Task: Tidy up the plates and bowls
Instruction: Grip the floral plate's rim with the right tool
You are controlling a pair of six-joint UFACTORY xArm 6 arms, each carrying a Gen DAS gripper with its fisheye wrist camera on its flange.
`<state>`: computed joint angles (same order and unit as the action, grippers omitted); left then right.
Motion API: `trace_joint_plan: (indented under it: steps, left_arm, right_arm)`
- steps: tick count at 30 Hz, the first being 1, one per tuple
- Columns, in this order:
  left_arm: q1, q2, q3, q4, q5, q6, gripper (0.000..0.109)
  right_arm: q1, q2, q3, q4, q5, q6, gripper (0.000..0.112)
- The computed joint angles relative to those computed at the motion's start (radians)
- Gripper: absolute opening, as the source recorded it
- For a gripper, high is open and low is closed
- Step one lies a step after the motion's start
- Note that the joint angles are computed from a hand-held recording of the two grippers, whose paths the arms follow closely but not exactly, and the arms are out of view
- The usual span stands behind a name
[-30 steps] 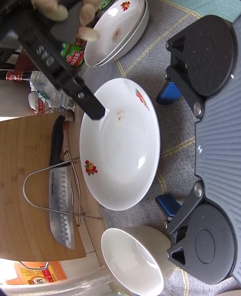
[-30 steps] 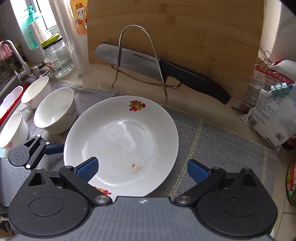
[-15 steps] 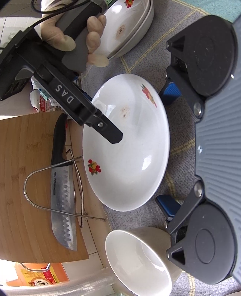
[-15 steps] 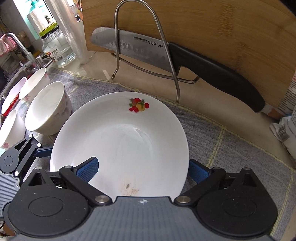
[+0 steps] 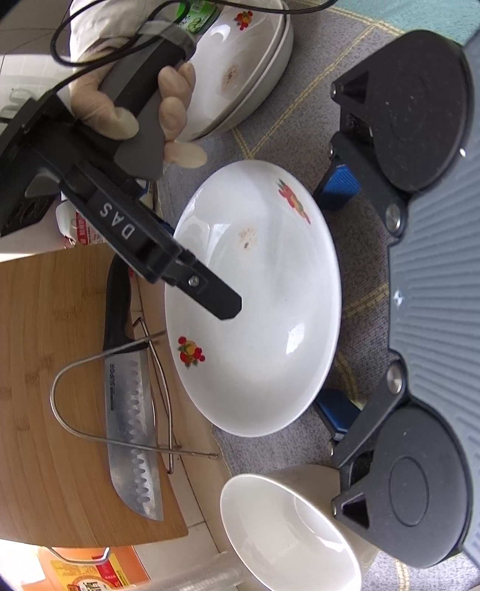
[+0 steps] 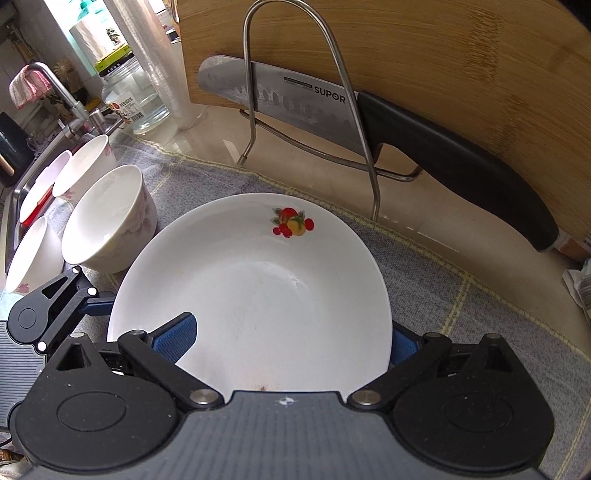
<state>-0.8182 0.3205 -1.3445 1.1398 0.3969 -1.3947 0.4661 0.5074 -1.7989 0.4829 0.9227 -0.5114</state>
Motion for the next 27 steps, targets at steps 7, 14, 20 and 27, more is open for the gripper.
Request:
trace_joint_plan:
  steps: [7,14,20,27]
  left_arm:
    - [0.007,0.004,-0.002,0.031,-0.022,-0.019,0.102]
    - [0.008,0.007,-0.004,0.042,-0.023,-0.031,0.102]
    - [0.007,0.005,-0.002,0.044,-0.022,-0.033,0.102]
    - [0.006,0.004,-0.003,0.045,-0.02,-0.037,0.102]
  right_arm:
    - [-0.01,0.024,-0.037,0.032,0.028,-0.043,0.103]
    - [-0.021,0.061,-0.095,0.073,0.07,-0.081,0.103]
    - [-0.026,0.094,-0.149,0.083,0.104,-0.093,0.103]
    - [-0.027,0.127,-0.203,0.085,0.137,-0.099,0.103]
